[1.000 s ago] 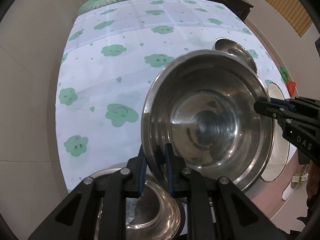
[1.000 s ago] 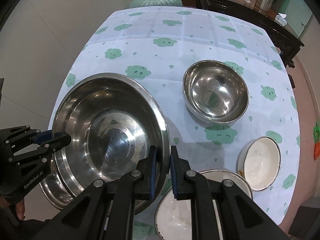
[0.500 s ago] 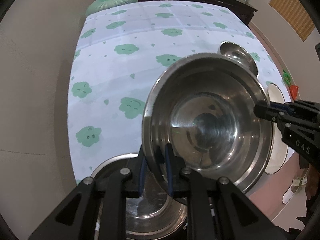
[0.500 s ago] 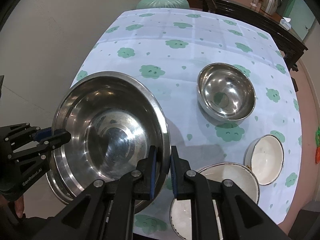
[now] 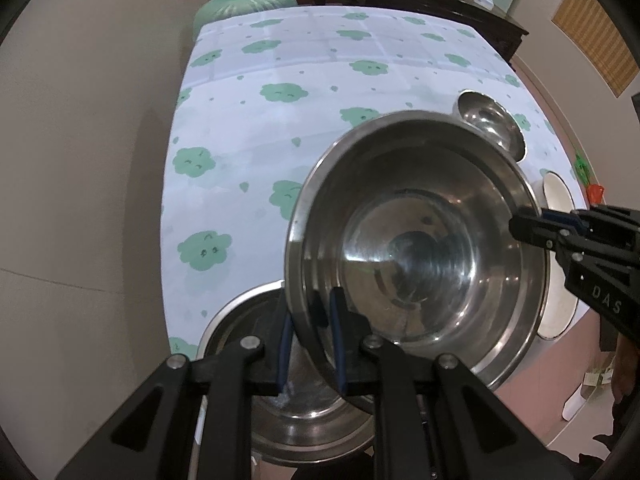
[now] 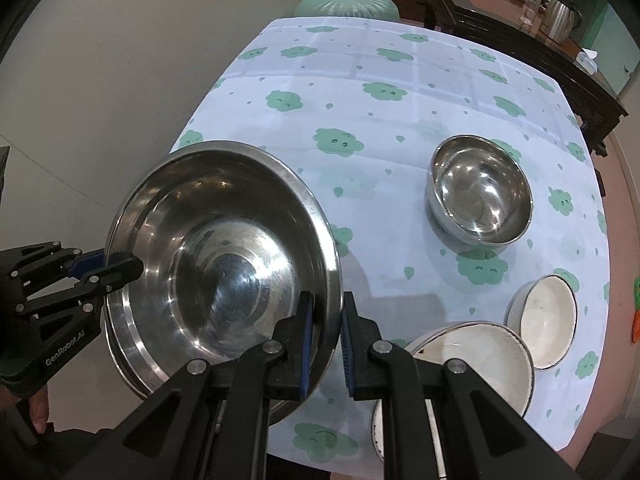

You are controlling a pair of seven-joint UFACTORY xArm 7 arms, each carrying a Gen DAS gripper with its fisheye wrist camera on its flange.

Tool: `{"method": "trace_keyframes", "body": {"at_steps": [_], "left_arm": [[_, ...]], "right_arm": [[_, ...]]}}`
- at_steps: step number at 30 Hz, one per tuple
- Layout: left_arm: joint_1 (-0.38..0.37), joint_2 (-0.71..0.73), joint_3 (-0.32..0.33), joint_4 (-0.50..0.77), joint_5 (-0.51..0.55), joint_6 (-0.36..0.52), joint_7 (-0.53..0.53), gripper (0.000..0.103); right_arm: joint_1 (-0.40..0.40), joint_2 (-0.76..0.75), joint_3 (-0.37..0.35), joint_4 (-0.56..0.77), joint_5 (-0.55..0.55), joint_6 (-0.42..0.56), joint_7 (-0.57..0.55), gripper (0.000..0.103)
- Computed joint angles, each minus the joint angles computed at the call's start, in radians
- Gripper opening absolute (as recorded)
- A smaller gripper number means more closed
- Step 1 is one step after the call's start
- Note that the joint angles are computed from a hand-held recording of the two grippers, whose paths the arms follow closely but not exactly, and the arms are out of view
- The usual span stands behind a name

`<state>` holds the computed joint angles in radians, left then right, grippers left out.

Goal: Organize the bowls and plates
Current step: 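Lift the nested steel bowls with both grippers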

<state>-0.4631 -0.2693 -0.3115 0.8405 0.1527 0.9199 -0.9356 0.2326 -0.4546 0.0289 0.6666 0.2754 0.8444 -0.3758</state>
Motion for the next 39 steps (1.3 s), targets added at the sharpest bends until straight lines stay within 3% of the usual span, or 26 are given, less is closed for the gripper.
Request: {"method": "trace_keyframes", "body": {"at_steps": [39], "left_arm": [[-0.028, -0.295, -0.050, -0.211, -0.111, 0.154, -0.146, 0.014]], "right_arm": [[0.141, -0.093, 0.048, -0.083, 0.063, 0.046, -0.011, 0.015]]}}
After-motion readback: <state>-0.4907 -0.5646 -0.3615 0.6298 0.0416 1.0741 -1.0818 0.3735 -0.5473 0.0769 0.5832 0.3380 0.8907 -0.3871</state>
